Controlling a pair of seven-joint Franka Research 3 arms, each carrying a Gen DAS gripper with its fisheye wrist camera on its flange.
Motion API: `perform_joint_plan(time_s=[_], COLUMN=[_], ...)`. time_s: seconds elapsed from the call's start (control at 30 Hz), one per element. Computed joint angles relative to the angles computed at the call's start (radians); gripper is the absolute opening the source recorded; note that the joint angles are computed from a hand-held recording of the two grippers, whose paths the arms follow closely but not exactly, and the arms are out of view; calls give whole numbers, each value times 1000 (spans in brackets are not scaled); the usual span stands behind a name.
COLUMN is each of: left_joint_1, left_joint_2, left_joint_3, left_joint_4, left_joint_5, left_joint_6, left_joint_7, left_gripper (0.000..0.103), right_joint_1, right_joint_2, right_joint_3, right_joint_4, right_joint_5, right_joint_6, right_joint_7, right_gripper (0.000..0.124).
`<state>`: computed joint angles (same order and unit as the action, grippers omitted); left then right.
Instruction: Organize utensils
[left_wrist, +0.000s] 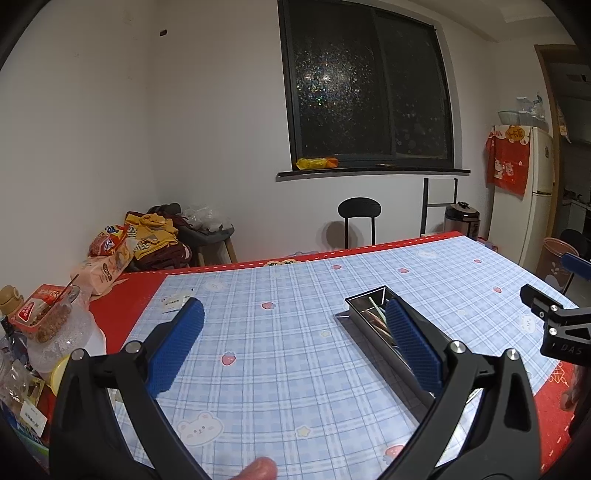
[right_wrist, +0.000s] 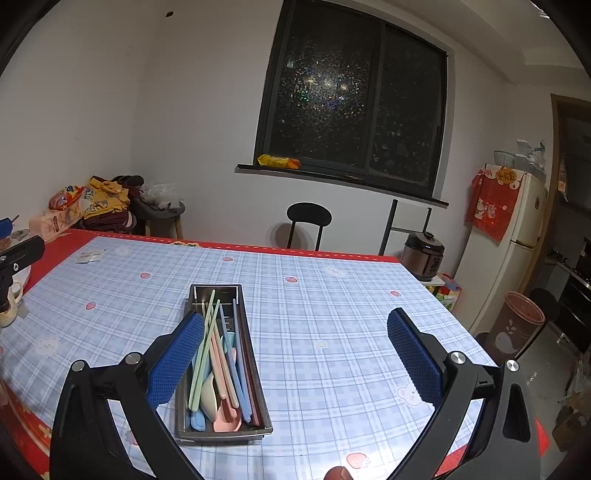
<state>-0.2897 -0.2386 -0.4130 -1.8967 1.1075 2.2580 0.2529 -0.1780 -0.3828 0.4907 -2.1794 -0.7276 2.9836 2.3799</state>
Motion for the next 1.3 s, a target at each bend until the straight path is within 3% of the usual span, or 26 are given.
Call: perform_joint_plan(time_s=[1.3], left_joint_1=[-37], left_joint_2=[46], left_joint_3=[6], left_joint_4=[36], left_joint_5=[1], left_joint_6=[-106], left_joint_7=[32], left_gripper=[97], right_joint_1=[31], right_joint_2=[-7], right_joint_3=[-40], right_joint_4=[2], right_joint_5=[-68], right_joint_6=[-63], right_joint_7=[58], right_gripper=[97])
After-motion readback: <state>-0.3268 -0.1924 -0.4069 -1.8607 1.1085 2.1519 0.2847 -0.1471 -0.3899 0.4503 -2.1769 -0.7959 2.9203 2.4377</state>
